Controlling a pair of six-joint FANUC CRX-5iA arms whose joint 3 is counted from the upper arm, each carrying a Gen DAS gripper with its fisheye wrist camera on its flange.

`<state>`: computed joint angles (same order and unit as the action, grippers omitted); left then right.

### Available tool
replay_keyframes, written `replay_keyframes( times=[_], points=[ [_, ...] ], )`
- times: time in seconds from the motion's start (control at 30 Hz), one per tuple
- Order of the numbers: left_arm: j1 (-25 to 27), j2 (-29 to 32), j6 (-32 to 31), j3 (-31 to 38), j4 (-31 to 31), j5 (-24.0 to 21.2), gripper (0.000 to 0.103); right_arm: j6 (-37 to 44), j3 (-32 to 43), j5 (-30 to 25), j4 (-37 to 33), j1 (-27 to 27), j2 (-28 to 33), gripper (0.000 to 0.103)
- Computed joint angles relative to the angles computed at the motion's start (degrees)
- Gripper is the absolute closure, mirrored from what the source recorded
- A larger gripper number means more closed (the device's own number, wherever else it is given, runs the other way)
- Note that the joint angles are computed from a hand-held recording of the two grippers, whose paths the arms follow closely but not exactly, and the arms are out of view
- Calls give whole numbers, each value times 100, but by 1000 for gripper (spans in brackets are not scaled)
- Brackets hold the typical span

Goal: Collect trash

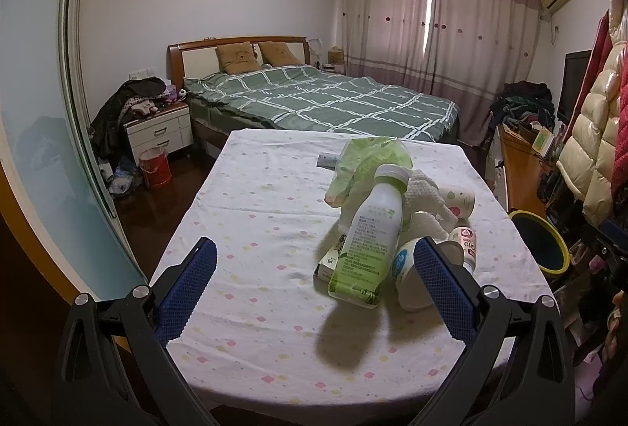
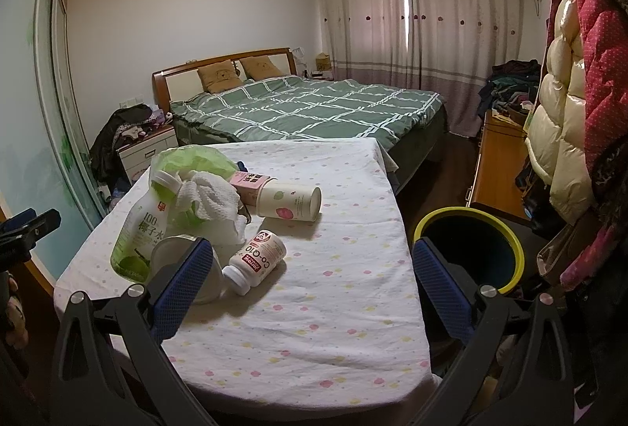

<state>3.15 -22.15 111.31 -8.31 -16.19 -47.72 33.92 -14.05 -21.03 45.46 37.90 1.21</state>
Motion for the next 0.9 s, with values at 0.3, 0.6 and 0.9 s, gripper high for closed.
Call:
replay_keyframes(
  times=[0.3,0.6,0.9],
  points=[
    [-8,18,8,3,2,-4,4,-45,22,3,43,-5,32,6],
    [20,57,-23,-52,70,47,4,-6,58,-13,9,-5,58,6],
    [21,82,-41,-47,99,32,4,32,77,-19,-31,-4,66,6]
  ],
)
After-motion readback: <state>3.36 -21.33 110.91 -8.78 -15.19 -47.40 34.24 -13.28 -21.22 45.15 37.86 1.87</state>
